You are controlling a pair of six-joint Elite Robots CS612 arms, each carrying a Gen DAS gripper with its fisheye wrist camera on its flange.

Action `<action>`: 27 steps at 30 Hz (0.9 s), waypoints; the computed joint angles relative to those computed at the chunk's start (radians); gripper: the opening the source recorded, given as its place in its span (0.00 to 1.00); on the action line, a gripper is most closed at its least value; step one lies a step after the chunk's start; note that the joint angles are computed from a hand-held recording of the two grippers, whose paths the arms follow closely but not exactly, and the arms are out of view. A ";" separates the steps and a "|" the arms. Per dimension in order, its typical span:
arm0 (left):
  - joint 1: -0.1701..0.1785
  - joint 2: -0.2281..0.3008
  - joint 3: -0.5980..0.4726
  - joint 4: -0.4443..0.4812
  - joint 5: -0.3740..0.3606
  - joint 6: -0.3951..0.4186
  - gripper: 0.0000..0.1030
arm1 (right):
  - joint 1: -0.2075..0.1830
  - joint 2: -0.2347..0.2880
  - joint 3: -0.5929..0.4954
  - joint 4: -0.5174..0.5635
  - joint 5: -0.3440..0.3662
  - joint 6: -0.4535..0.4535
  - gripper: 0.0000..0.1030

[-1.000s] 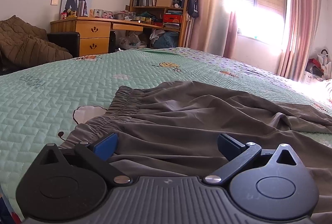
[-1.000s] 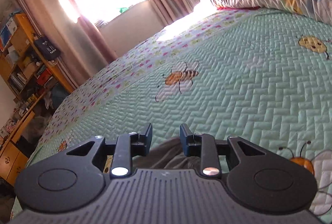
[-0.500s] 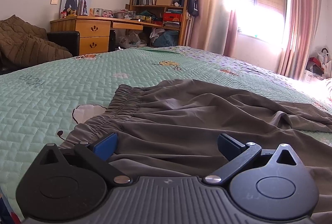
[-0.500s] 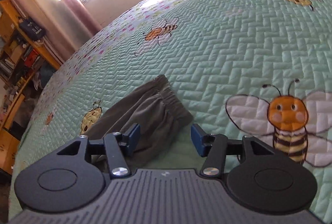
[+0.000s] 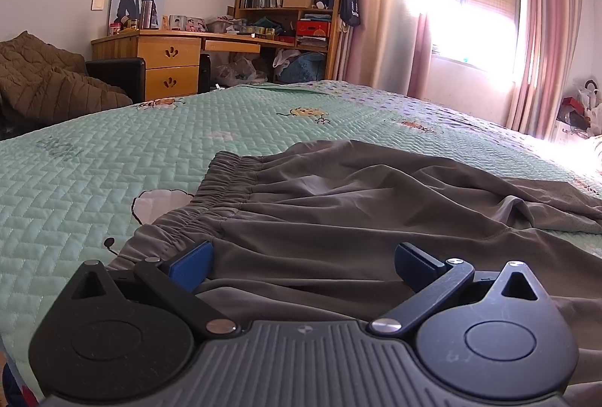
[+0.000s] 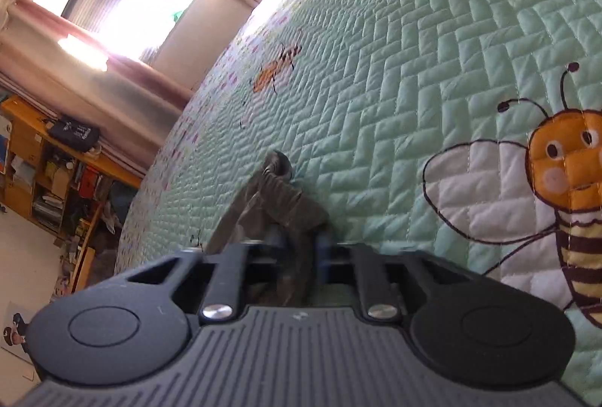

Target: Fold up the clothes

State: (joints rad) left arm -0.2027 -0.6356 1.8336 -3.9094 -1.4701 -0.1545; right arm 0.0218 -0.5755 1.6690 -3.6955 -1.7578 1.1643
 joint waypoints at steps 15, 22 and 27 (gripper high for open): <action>0.002 -0.001 0.004 -0.006 -0.003 -0.008 0.99 | 0.014 -0.228 0.173 0.166 -0.168 -0.141 0.25; 0.001 -0.002 0.003 0.000 -0.001 -0.003 0.99 | 0.097 -0.179 0.183 0.062 -0.357 -0.191 0.36; -0.001 -0.002 0.004 0.002 0.002 -0.002 0.99 | 0.082 -0.139 0.143 0.007 -0.079 -0.206 0.49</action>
